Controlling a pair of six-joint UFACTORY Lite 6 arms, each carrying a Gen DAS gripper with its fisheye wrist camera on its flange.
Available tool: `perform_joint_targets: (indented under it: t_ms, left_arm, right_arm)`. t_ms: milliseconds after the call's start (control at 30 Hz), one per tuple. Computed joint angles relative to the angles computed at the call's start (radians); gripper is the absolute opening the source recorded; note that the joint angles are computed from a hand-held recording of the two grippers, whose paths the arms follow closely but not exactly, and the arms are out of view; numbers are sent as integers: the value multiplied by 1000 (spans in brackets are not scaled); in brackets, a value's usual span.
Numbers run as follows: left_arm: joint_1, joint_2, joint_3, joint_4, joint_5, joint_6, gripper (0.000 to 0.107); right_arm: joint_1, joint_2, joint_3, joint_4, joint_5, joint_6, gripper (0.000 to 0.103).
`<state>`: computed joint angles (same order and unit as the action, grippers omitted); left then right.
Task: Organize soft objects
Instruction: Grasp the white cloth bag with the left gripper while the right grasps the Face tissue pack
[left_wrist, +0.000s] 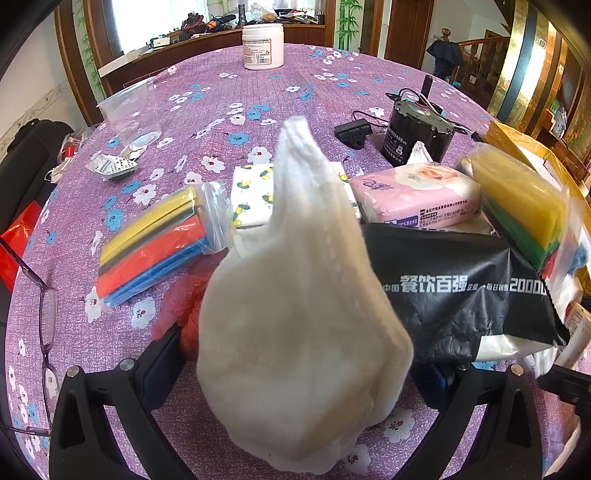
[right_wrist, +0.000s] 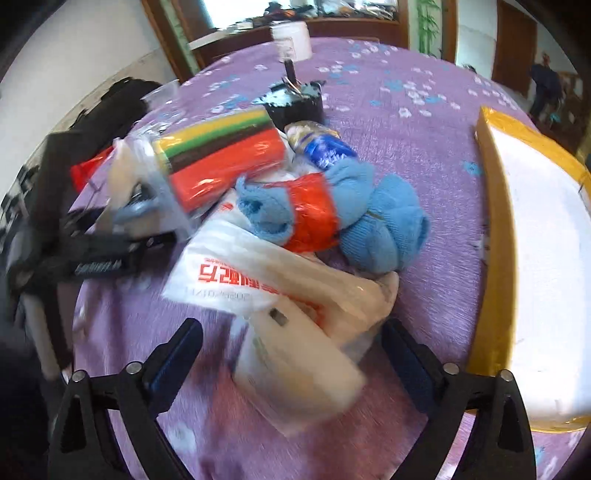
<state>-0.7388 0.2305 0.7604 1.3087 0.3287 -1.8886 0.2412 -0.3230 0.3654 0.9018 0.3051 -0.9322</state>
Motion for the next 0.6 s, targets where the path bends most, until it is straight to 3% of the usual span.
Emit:
perform_joint_targets:
  t_ms: [400,600]
  left_arm:
    - [0,0,0,0,0,0,103]
    - [1,0,0,0,0,1,103]
  right_arm:
    - [-163,-354,-135,-170,170,57,98]
    - [-289,-434,-183,-129,246,-67,98]
